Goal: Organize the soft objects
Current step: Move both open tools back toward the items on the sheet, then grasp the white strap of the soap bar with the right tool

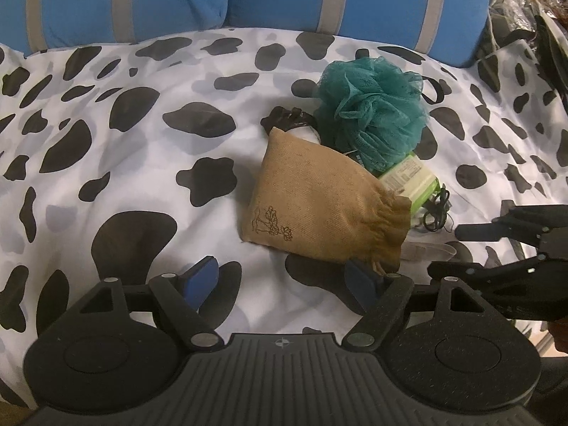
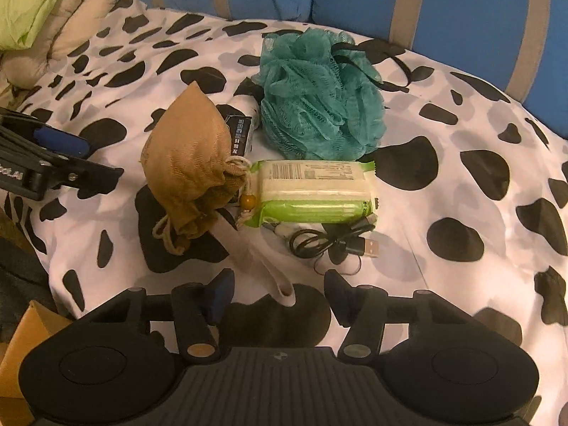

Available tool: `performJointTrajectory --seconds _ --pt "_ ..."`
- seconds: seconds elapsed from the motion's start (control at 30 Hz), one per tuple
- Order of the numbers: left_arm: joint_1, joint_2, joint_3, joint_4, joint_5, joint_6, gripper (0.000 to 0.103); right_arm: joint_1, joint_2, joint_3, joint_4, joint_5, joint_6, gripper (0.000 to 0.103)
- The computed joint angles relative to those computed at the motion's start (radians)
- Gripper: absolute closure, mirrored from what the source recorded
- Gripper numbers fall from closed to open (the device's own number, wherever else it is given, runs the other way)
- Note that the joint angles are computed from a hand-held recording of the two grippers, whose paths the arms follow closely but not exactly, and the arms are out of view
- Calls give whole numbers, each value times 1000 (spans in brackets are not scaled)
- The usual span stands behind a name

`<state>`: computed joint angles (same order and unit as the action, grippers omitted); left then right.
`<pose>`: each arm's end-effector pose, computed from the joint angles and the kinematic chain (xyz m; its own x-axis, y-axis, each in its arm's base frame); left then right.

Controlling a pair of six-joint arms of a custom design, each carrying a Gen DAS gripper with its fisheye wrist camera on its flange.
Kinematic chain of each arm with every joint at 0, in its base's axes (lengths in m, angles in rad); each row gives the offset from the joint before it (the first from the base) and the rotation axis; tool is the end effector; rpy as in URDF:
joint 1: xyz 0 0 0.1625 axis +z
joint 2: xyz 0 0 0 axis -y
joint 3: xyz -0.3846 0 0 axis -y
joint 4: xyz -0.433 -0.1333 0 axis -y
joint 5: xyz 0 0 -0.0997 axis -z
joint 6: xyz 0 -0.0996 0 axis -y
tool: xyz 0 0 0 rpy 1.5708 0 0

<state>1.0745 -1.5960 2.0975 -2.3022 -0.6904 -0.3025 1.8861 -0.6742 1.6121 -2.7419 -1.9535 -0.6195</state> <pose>-0.0445 -0.5235 0.2998 -0.7526 -0.1131 -0.6487 0.2508 0.8616 -0.4412 0.3007 -0.6118 -0.0134 -0.5646 -0.7045 0.4300 -0.7733 0.6337 0.0228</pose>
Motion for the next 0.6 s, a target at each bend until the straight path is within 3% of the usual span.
performJointTrajectory --seconds 0.5,0.6 --pt "2 4 -5 11 -9 -5 25 0 28 -48 83 26 -9 69" --pt "2 4 -7 19 -9 -11 25 -4 17 -46 126 66 -13 70"
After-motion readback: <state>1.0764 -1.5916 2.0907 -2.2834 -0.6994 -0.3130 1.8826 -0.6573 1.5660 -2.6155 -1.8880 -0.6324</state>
